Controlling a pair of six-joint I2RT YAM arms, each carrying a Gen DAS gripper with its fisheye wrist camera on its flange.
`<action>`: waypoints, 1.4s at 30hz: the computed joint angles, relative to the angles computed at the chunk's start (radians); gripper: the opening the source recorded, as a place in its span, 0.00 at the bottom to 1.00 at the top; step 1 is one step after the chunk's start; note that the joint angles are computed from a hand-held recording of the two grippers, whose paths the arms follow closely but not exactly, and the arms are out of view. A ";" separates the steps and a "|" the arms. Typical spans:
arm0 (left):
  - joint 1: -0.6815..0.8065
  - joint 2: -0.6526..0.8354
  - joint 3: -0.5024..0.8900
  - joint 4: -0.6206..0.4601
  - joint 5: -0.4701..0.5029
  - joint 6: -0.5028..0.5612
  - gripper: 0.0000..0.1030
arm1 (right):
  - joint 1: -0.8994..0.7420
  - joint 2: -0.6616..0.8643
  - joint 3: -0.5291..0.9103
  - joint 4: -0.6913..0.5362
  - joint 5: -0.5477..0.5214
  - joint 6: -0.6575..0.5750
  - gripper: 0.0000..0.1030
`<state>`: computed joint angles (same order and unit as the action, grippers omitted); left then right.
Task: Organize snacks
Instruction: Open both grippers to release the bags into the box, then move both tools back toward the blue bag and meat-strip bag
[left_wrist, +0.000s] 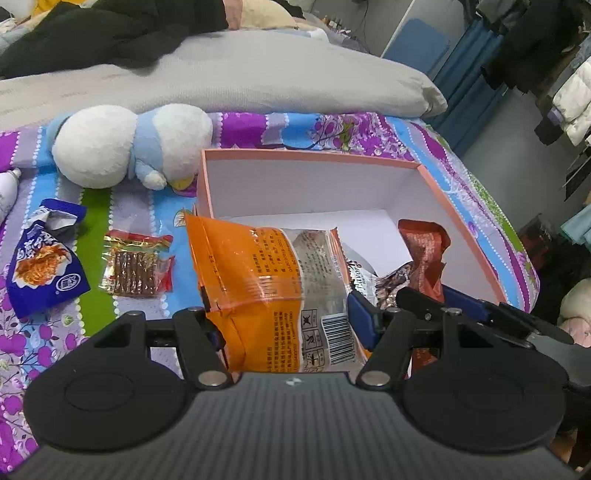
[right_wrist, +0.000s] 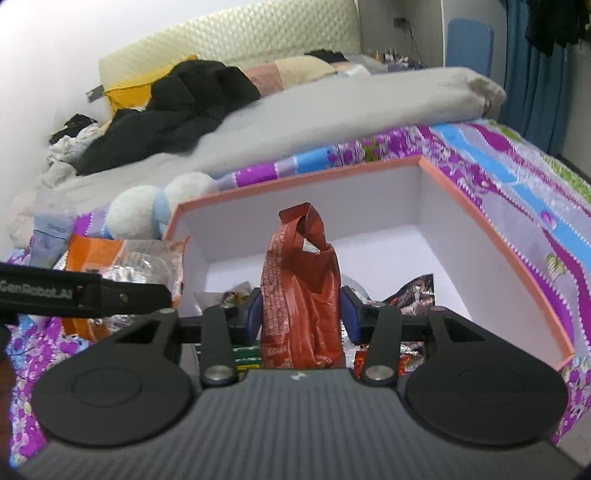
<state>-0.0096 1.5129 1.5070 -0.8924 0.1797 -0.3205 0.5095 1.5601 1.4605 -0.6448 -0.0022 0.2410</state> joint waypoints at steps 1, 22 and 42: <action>0.001 0.005 -0.001 0.004 0.001 0.002 0.66 | -0.001 0.006 -0.002 0.000 -0.001 -0.001 0.46; -0.040 -0.241 0.023 -0.125 -0.079 0.000 0.84 | 0.076 -0.186 -0.031 -0.088 0.092 0.071 0.80; -0.034 -0.633 0.026 -0.420 -0.150 -0.002 0.84 | 0.370 -0.427 -0.071 -0.227 0.296 0.189 0.80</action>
